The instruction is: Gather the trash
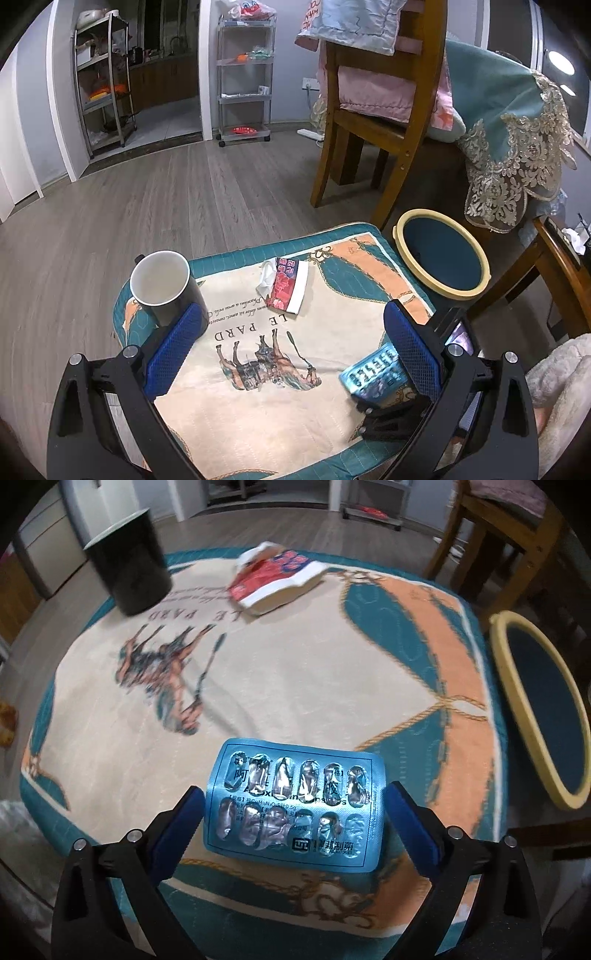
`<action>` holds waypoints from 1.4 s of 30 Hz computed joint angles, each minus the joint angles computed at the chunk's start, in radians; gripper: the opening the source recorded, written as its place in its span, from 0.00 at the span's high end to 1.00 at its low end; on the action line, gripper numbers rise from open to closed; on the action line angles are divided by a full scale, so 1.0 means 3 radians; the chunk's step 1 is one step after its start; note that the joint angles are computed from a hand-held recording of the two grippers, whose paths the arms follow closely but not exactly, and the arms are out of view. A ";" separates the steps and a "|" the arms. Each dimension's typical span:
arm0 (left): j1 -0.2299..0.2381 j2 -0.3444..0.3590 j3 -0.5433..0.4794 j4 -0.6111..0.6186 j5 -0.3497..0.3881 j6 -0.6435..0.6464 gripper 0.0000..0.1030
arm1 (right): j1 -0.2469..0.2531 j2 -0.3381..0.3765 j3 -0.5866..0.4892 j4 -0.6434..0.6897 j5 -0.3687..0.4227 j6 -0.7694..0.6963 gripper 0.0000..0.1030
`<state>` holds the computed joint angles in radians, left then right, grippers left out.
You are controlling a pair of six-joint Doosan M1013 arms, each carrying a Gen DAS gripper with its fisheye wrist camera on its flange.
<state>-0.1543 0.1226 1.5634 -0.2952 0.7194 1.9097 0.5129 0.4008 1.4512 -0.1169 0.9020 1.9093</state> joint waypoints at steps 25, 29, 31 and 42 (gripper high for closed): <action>-0.0218 0.0704 -0.0427 0.0620 0.0218 -0.0532 0.07 | -0.0606 -0.0154 -0.0347 0.0213 -0.0279 -0.0442 0.26; -0.0268 0.0870 -0.0517 0.0756 0.0210 -0.0620 0.13 | -0.0644 -0.0078 -0.0398 0.0442 -0.0172 -0.0616 0.39; -0.0282 0.0946 -0.0576 0.0821 0.0240 -0.0681 0.14 | -0.0691 -0.0045 -0.0410 0.0671 -0.0135 -0.0764 0.40; -0.0222 0.1212 -0.0824 0.0753 0.0504 -0.0717 0.90 | -0.0832 0.0101 -0.0409 0.0803 -0.0019 -0.0838 0.32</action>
